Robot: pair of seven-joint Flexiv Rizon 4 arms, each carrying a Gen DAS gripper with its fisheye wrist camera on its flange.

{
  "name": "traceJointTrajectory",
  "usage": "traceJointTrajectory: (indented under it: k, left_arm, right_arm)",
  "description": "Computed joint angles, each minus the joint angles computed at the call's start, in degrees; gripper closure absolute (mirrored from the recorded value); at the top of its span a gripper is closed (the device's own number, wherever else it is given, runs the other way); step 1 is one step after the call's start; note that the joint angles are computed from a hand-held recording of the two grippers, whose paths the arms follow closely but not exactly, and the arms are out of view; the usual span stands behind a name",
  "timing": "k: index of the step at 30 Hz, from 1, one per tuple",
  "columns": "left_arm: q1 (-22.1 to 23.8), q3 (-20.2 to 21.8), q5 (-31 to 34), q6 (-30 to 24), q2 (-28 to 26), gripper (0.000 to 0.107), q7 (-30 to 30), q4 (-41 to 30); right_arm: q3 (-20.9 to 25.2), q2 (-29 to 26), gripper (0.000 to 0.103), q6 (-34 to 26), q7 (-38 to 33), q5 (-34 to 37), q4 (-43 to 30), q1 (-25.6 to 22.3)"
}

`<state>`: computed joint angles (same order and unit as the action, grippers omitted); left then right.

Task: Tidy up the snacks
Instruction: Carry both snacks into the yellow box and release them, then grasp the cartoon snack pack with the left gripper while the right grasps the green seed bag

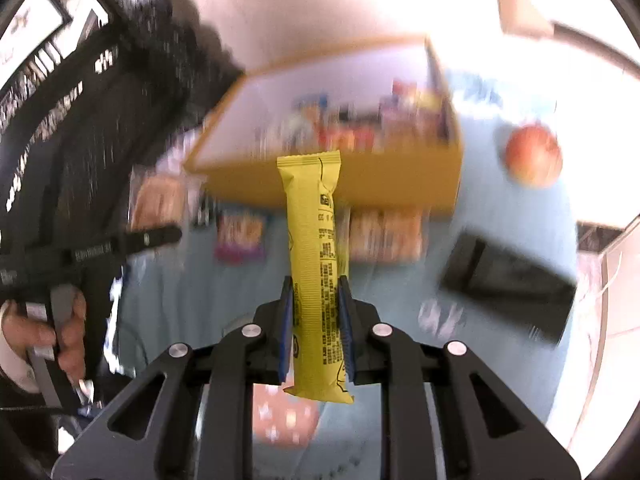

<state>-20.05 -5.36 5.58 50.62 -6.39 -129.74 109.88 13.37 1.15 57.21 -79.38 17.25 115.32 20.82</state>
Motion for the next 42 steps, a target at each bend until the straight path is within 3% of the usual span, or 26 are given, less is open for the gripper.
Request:
traceJointTrajectory:
  k: [7, 13, 20, 21, 23, 24, 25, 27, 28, 33, 35, 37, 40, 42]
  left_arm:
    - [0.2, 0.7, 2.2, 2.2, -5.9, 0.058, -0.3, -8.6]
    - [-0.1, 1.9, 1.1, 0.0, -13.9, 0.058, 1.1, -17.6]
    - [-0.5, 2.8, -2.0, 0.5, -18.3, 0.058, 3.1, -20.1]
    - [-0.4, 2.9, -2.5, 1.2, -18.7, 0.054, 3.3, -20.0]
    - [-1.1, 3.7, -2.6, 2.0, -19.2, 0.027, 1.7, -20.2]
    - [-2.0, 4.9, -1.3, 1.6, -19.1, 0.015, -0.1, -20.7]
    - [-2.4, 5.5, -0.4, 1.8, -19.0, 0.013, -1.2, -20.8]
    - [-2.0, 5.2, -0.4, 3.0, -18.1, 0.012, -1.1, -19.8]
    - [-1.8, 5.1, -0.6, 2.8, -17.8, 0.012, -0.8, -19.5]
    - [-2.1, 5.9, 2.0, 2.9, -13.1, 0.012, -1.9, -14.7]
    - [-2.4, 6.5, 4.5, 3.3, -10.3, 0.011, -3.9, -11.5]
    - [-2.4, 6.7, 6.5, 2.9, -7.8, 0.01, -6.3, -8.5]
    - [-1.0, 5.7, 6.2, 3.0, -5.3, 0.01, -7.5, -3.6]
    - [-0.2, 4.9, 5.5, 1.9, -4.3, 0.01, -8.0, -1.1]
  right_arm:
    - [-1.3, -6.6, 0.083, 7.1, 5.5, -10.0, -4.5, -0.5]
    - [-3.0, -13.8, 0.083, 11.3, 10.6, -21.9, -7.6, 0.4]
    - [-4.3, -17.7, 0.083, 13.2, 14.4, -30.3, -8.4, 0.9]
    - [-4.7, -18.1, 0.082, 13.4, 15.1, -31.5, -8.4, 1.1]
    - [-7.1, -18.5, 0.077, 13.5, 18.9, -36.2, -7.7, 2.8]
    - [-10.4, -17.9, 0.067, 14.8, 24.2, -41.9, -6.0, 4.7]
    - [-13.4, -17.1, 0.053, 16.6, 29.9, -47.9, -4.0, 6.2]
    - [-16.3, -15.8, 0.045, 20.9, 37.4, -56.1, -1.3, 6.4]
    - [-15.6, -15.5, 0.045, 21.9, 37.8, -56.4, -0.7, 5.5]
    - [-5.3, -11.8, 0.045, 21.9, 27.7, -44.2, 2.4, -1.1]
    - [-3.4, -10.4, 0.045, 21.4, 25.0, -41.4, 4.3, -1.6]
    - [-1.5, -9.5, 0.045, 19.7, 21.9, -37.7, 5.5, -1.6]
    - [2.6, -10.0, 0.045, 12.3, 14.2, -26.7, 4.2, -1.8]
    - [2.7, -10.5, 0.045, 10.3, 12.9, -24.7, 4.2, -0.4]
